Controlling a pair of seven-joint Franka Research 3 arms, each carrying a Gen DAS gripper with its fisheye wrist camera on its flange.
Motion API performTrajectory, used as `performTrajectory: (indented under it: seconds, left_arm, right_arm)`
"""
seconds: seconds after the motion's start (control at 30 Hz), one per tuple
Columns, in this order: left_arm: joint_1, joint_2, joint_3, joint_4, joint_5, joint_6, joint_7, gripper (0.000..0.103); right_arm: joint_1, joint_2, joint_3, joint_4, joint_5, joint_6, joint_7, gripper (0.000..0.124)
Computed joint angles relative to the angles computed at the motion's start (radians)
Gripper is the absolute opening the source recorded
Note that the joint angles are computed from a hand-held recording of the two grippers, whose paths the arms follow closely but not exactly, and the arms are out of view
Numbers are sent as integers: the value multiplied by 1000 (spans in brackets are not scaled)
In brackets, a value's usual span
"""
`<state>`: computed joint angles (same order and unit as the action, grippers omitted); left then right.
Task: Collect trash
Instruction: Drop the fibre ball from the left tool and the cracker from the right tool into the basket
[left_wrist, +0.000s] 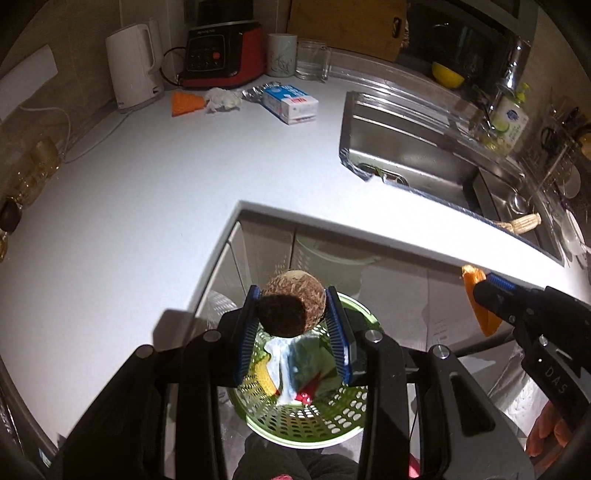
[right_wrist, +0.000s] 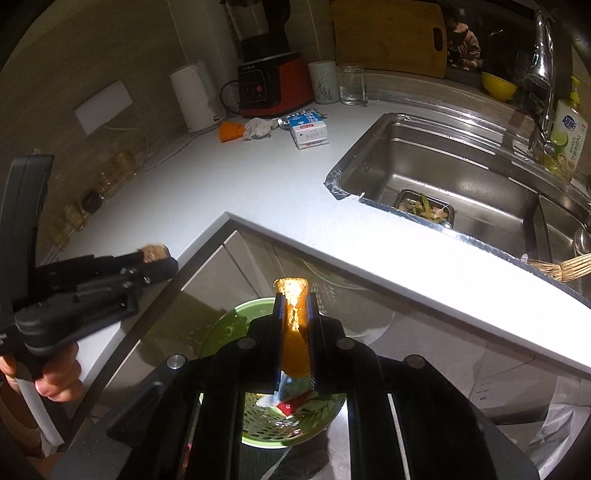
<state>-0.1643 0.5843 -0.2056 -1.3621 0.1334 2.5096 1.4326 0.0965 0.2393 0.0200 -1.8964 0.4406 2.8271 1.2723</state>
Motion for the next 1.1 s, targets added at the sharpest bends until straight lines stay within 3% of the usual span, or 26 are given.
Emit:
performTrajectory:
  seconds: [0.13, 0.3, 0.57, 0.6, 0.7, 1.1]
  left_arm:
    - [-7, -45, 1, -92, 10, 29, -23, 35]
    - [-8, -57, -8, -137, 5, 13, -30, 35]
    - [-11, -40, -17, -143, -7, -24, -23, 35]
    - [-13, -37, -15, -140, -5, -31, -23, 38]
    - [-20, -34, -9, -137, 5, -43, -27, 60]
    - [-19, -76, 18, -146, 39, -5, -59, 87]
  right_arm:
    - [-8, -38, 12, -51, 43, 14, -37, 14]
    - [-8, -61, 14, -82, 76, 9, -67, 14]
    - [1, -71, 12, -94, 107, -4, -96, 14]
    - [2, -71, 12, -93, 107, -6, -98, 14]
    - [5, -70, 11, -93, 108, -8, -101, 14]
    - [2, -52, 15, -64, 126, -20, -115, 15]
